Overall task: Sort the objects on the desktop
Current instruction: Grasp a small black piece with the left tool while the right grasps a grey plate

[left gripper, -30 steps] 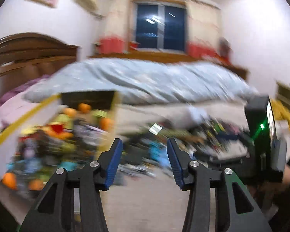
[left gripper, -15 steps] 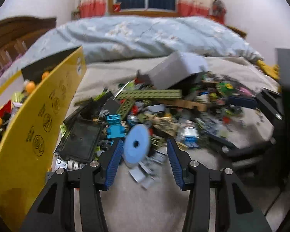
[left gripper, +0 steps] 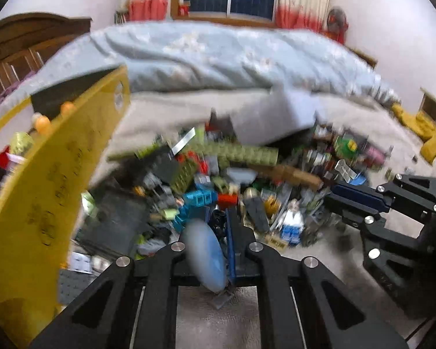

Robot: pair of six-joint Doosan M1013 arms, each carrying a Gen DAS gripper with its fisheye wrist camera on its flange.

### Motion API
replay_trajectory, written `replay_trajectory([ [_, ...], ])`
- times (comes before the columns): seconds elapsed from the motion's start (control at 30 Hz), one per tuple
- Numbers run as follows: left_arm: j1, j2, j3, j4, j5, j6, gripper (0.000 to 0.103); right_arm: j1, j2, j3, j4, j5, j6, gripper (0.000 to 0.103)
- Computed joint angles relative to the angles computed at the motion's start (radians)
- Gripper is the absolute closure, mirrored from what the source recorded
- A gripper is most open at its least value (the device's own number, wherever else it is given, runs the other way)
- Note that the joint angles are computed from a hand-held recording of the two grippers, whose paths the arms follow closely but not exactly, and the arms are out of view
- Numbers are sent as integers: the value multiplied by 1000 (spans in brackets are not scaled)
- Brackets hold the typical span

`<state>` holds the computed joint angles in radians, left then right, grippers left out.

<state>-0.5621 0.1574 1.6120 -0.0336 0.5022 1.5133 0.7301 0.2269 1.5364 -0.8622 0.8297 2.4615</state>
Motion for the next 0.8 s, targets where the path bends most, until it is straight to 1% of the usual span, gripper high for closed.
replay_trajectory([
  [0.07, 6, -29, 26, -68, -49, 77, 91, 10, -36, 35, -64, -55, 97, 95],
  [0.17, 21, -77, 65, -276, -40, 332, 91, 30, -75, 67, -70, -89, 140, 95],
  [0.27, 18, -118, 108, -364, -11, 497, 91, 54, -94, 84, -41, -76, 127, 95],
  [0.33, 17, -136, 135, -436, 26, 614, 90, 69, -95, 91, 22, -37, 84, 93],
  [0.37, 14, -138, 141, -432, 41, 638, 90, 67, -87, 80, 89, 1, 9, 79],
  [0.4, 6, -136, 147, -384, 61, 635, 90, 70, -65, 70, 157, 69, -57, 64],
  [0.43, -4, -136, 151, -320, 73, 597, 88, 70, -56, 70, 172, 102, -70, 54],
  [0.47, -11, -131, 150, -250, 88, 551, 87, 73, -72, 88, 135, 82, -31, 44],
  [0.5, -14, -130, 155, -191, 89, 509, 83, 76, -78, 89, 131, 86, -12, 38],
  [0.53, -14, -138, 169, -183, 65, 507, 78, 72, -86, 90, 149, 79, -11, 29],
  [0.57, -13, -148, 184, -184, 36, 517, 75, 64, -103, 105, 176, 41, -3, 27],
  [0.6, -12, -159, 198, -194, 14, 543, 73, 61, -106, 109, 197, 32, -5, 27],
  [0.63, -7, -165, 205, -227, 12, 588, 73, 59, -104, 107, 231, 37, -21, 27],
  [0.67, -3, -170, 215, -267, 9, 643, 73, 66, -102, 107, 224, 44, -20, 27],
  [0.7, -2, -174, 225, -272, -6, 663, 73, 76, -100, 109, 196, 50, -6, 26],
  [0.8, -5, -177, 237, -259, -31, 639, 72, 94, -102, 110, 143, 61, 26, 26],
])
